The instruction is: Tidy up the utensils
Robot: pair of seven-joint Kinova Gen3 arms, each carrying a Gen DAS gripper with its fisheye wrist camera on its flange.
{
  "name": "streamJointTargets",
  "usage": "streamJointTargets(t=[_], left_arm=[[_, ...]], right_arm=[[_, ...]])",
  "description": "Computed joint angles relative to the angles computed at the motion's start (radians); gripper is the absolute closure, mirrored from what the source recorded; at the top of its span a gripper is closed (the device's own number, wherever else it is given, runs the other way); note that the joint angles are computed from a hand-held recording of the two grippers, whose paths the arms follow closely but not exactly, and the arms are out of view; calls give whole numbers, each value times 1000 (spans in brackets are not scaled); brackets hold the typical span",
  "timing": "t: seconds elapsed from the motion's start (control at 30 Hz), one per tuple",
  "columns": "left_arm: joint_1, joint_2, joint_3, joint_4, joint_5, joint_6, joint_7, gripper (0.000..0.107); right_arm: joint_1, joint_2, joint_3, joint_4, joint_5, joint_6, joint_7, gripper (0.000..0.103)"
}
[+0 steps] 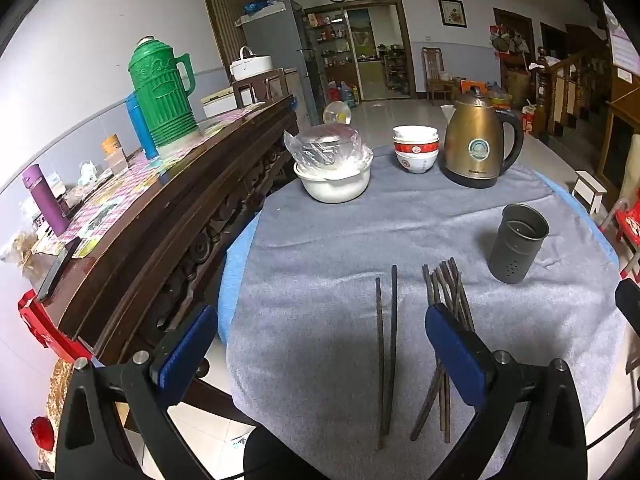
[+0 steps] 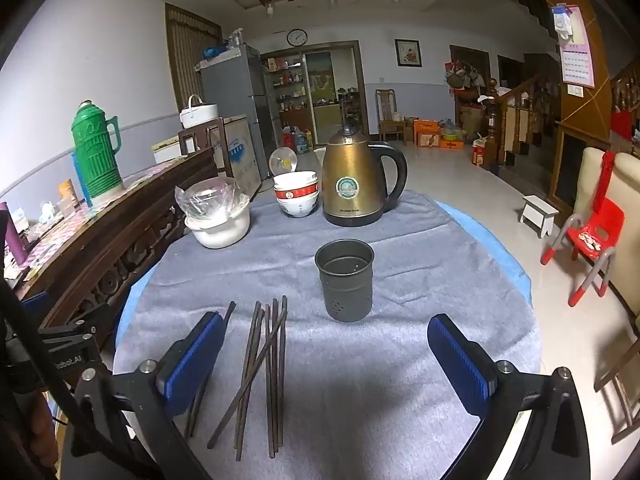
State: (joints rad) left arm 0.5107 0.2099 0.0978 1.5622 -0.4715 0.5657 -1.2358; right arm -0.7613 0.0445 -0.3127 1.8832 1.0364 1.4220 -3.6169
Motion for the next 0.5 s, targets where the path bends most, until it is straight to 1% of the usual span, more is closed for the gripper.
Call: streamJointTargets(t=[0.5], left_arm=[[-2,-3,1,2,5,0,-2,5]], right_arm=[[11,-9,-2,-5,0,-7,10,0]])
